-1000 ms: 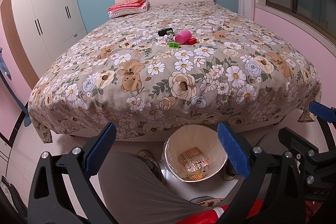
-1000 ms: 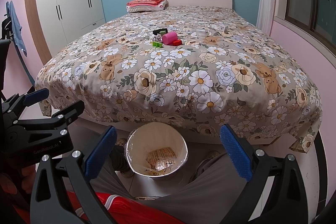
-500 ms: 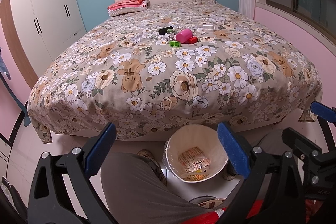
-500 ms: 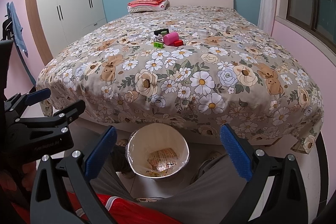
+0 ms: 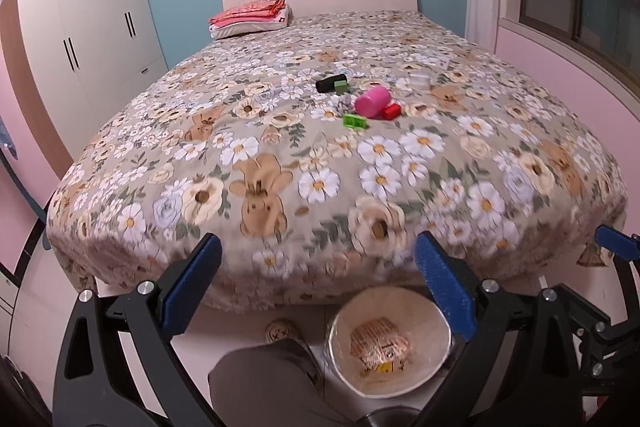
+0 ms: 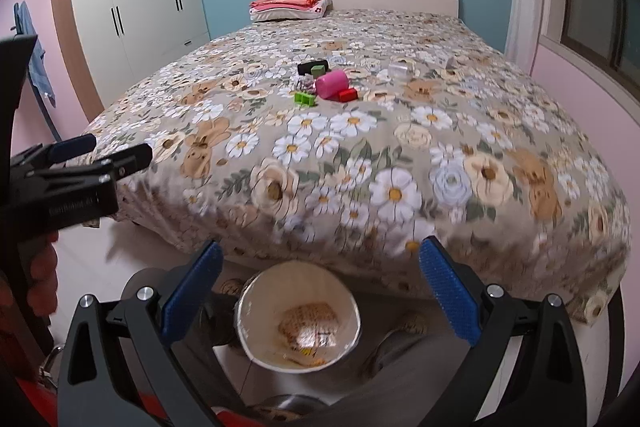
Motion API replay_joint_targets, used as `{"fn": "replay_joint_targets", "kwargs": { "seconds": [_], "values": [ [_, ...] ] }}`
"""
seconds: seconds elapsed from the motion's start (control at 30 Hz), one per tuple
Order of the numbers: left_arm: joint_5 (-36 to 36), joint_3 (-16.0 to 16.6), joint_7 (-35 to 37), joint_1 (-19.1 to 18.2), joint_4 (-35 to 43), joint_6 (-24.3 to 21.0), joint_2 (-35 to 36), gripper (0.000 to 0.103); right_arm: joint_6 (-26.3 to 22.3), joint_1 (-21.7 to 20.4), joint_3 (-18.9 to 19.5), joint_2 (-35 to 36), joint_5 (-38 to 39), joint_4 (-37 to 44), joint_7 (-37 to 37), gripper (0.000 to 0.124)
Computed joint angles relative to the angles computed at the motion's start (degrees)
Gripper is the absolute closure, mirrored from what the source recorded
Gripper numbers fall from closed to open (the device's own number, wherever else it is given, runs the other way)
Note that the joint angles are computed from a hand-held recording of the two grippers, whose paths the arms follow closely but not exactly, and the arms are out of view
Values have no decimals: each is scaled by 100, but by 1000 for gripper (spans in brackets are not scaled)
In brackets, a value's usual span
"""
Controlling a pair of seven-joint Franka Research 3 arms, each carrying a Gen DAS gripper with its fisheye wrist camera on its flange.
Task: Collect trash
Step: 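Move both tools toward the toys on the bed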
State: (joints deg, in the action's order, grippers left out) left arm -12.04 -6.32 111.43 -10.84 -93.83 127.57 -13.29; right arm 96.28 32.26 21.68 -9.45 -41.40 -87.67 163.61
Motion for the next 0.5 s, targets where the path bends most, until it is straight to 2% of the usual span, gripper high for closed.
{"fn": "replay_joint_targets", "kwargs": {
  "seconds": [0.33, 0.5],
  "values": [
    [445, -443, -623, 86, 2282, -654, 1941, 8, 776, -479, -560, 166, 133, 60, -1005, 24],
    [787, -662, -1077, -126, 3700, -1204, 3050, 8, 1255, -746, -863, 335, 274, 93, -1579, 24]
  ]
}}
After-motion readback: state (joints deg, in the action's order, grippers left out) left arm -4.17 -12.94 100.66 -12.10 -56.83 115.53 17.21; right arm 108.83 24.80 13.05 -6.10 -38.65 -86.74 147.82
